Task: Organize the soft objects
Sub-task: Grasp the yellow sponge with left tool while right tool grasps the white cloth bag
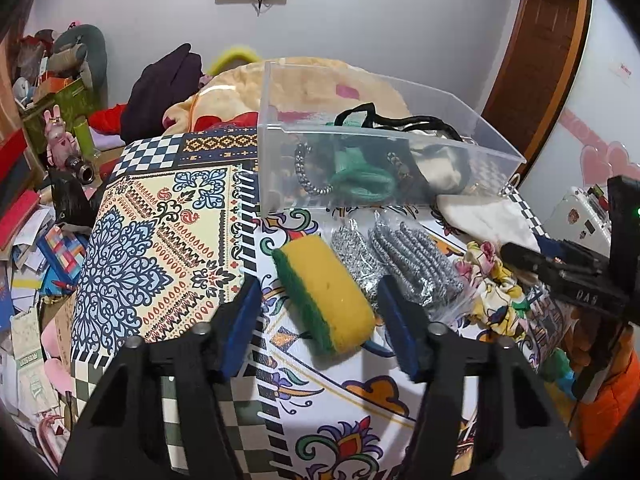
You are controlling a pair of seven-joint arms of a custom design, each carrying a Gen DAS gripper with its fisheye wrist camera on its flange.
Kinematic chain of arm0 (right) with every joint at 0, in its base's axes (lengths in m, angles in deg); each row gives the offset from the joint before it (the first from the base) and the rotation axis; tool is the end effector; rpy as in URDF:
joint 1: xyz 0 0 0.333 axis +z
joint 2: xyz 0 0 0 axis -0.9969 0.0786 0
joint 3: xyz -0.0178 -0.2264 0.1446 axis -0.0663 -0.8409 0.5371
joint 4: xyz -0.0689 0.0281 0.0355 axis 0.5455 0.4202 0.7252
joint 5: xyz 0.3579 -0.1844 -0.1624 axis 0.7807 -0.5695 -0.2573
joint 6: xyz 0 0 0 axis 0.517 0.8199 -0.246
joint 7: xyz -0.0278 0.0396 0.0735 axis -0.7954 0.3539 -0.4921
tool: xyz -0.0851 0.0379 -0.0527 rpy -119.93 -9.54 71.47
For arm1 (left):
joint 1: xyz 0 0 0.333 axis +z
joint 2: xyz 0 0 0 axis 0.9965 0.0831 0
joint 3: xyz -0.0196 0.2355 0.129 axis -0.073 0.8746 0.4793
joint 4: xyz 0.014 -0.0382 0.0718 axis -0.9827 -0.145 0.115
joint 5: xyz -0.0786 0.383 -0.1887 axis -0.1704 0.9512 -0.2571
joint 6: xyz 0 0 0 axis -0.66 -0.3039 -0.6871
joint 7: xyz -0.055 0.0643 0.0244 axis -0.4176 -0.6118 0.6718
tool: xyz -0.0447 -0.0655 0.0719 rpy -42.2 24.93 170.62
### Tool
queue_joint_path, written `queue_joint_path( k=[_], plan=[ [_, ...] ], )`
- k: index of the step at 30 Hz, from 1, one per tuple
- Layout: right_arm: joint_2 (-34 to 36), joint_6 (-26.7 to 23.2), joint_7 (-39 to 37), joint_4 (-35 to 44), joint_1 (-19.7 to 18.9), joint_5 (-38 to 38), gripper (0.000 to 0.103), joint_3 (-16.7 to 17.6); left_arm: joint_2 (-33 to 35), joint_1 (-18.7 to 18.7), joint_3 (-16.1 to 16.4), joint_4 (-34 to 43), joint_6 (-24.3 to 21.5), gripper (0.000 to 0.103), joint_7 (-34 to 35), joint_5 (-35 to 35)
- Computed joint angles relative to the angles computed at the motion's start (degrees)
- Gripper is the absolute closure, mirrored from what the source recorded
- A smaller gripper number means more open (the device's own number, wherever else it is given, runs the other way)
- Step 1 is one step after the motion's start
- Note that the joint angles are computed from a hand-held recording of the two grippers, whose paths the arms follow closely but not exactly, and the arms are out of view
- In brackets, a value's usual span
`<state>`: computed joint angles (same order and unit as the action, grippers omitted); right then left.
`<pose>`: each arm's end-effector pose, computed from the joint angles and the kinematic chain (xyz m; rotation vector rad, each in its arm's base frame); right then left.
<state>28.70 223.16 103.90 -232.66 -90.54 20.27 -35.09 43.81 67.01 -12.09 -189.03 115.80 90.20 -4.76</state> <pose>0.4094 0.1822 0.3388 -1.4989 1.8848 -0.6076 0.4823 -0.1539 0.3643 -1.3596 2.3507 -1.0467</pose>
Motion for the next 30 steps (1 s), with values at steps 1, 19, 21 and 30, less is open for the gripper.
queue_joint_path(
  k=[1,19,21,30],
  plan=[
    [-0.3,0.5,-0.1,-0.4,0.3,0.3,0.043,-0.6,0.2,-0.2,0.2,0.1,0.1,0.05,0.6,-0.5],
    [-9.9,0.2,-4.0,-5.0,2.3,5.4,0.082,0.8,-5.4,-1.6,2.1,-2.3,-0.5,0.075,6.8,-7.8],
    [-12.0,-0.1,-4.6,-5.6,2.7,5.5,0.082,1.1,-6.4,-2.0,2.5,-2.2,-0.4,0.075,7.7,-8.6],
    [-18.6,0.5,-4.9,-5.4,0.1,5.3,0.082,4.8,-8.5,-4.2,3.8,-0.2,0.4,0.075,13.5,-14.5]
  ],
)
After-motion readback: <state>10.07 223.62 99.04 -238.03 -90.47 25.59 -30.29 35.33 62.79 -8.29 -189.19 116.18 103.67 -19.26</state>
